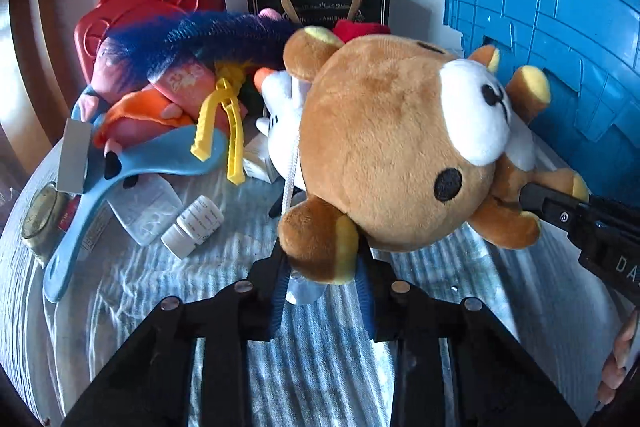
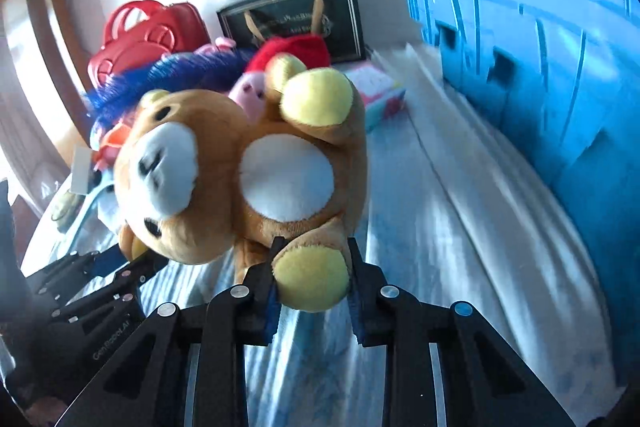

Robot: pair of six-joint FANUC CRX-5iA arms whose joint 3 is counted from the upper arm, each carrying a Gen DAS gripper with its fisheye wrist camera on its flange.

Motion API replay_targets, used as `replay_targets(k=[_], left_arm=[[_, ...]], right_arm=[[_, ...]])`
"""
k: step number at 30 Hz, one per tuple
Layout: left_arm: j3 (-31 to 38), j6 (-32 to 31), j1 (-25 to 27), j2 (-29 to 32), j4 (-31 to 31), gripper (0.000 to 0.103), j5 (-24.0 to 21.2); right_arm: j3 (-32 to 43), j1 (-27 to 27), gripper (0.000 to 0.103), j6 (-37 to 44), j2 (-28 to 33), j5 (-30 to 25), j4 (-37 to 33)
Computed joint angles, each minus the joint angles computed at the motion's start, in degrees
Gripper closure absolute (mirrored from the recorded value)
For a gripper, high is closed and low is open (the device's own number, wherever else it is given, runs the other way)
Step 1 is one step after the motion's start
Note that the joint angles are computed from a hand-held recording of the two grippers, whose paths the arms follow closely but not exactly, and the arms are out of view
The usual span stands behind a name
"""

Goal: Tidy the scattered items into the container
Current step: 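Carry the teddy bear with both grippers into the blue box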

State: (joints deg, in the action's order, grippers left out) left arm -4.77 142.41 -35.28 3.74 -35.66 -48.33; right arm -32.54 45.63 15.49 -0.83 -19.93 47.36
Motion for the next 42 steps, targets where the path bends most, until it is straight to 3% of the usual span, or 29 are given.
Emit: replay_targets(k=[13, 25, 35, 42], left_arm=[[4.8, 4.0, -5.3, -4.7, -6.0, 0.076, -8.8], [15.6, 7.3, -13.2, -5.4, -13.6, 0.076, -19.6], [23.9, 5.0, -16.3, -1.9, -16.5, 0.076, -17.5], [39.5, -0.2, -19.4, 7.0, -15.9, 0.076, -17.9]], right_arm=[[1.7, 3.7, 0.078, 6.1, -8.0, -5.5, -2.2], [7.0, 5.8, 0.078, 16.5, -15.8, -11.7, -4.8], [6.9, 5.7, 0.078, 10.7, -20.8, -16.9, 4.9], [8.5, 0.2, 0.078, 15.8, -25.9, -18.7, 4.3]])
